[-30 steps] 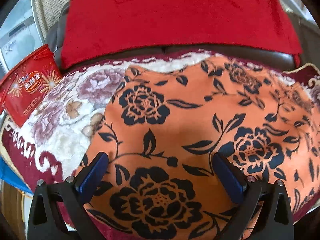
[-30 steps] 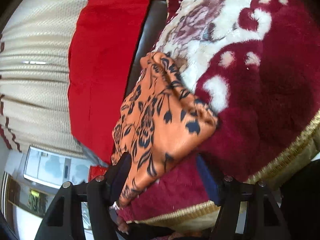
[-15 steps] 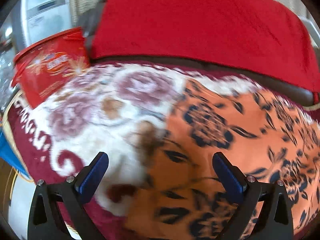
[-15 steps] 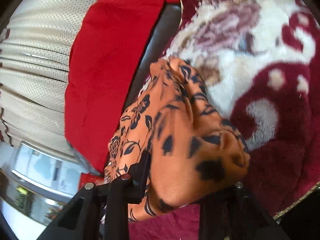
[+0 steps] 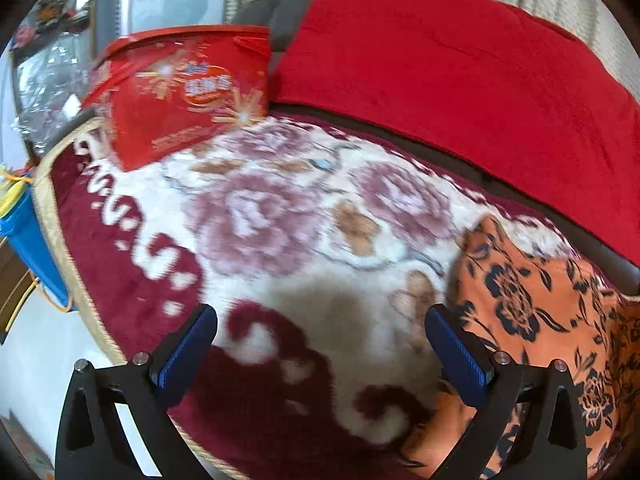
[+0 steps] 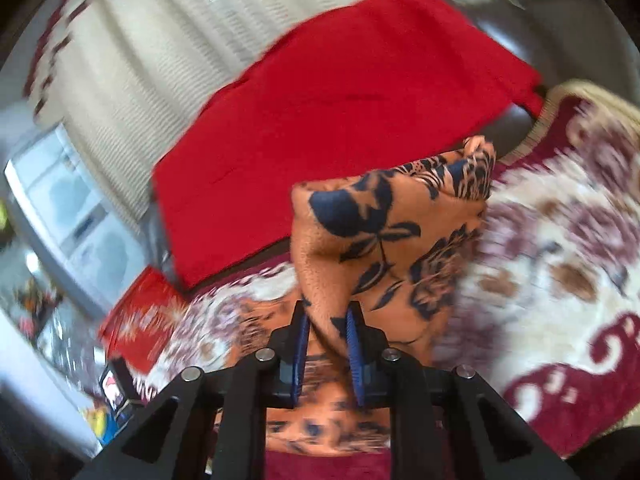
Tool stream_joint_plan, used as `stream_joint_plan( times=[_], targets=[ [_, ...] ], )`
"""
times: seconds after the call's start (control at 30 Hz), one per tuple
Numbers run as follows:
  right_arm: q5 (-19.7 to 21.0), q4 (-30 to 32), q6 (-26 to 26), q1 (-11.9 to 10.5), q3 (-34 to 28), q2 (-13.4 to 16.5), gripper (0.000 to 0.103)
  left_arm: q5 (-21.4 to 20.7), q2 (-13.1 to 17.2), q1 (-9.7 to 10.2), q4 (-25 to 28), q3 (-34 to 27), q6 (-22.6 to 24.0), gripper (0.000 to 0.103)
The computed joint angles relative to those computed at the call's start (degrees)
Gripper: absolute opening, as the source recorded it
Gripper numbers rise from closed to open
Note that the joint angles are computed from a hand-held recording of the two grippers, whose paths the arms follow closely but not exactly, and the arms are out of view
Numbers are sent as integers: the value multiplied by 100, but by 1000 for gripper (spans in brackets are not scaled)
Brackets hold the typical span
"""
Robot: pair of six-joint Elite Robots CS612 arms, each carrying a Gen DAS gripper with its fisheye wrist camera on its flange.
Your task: Fold small clothes
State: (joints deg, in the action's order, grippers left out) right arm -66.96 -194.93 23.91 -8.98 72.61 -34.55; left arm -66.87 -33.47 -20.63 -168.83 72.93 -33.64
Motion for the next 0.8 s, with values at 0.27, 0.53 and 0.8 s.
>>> stream_joint_plan(
  times=[0.27, 0.53, 0.8],
  targets=[
    [390, 838, -1293, 565, -389, 106, 9, 116, -95, 112, -314, 223, -256, 103],
    [593, 1262, -1011, 231, 15, -34, 12, 47, -30, -12, -405, 107, 284, 103],
    [737, -422, 1584, -602, 1114, -51, 80, 112, 91, -208, -326, -139, 687, 103]
  ],
)
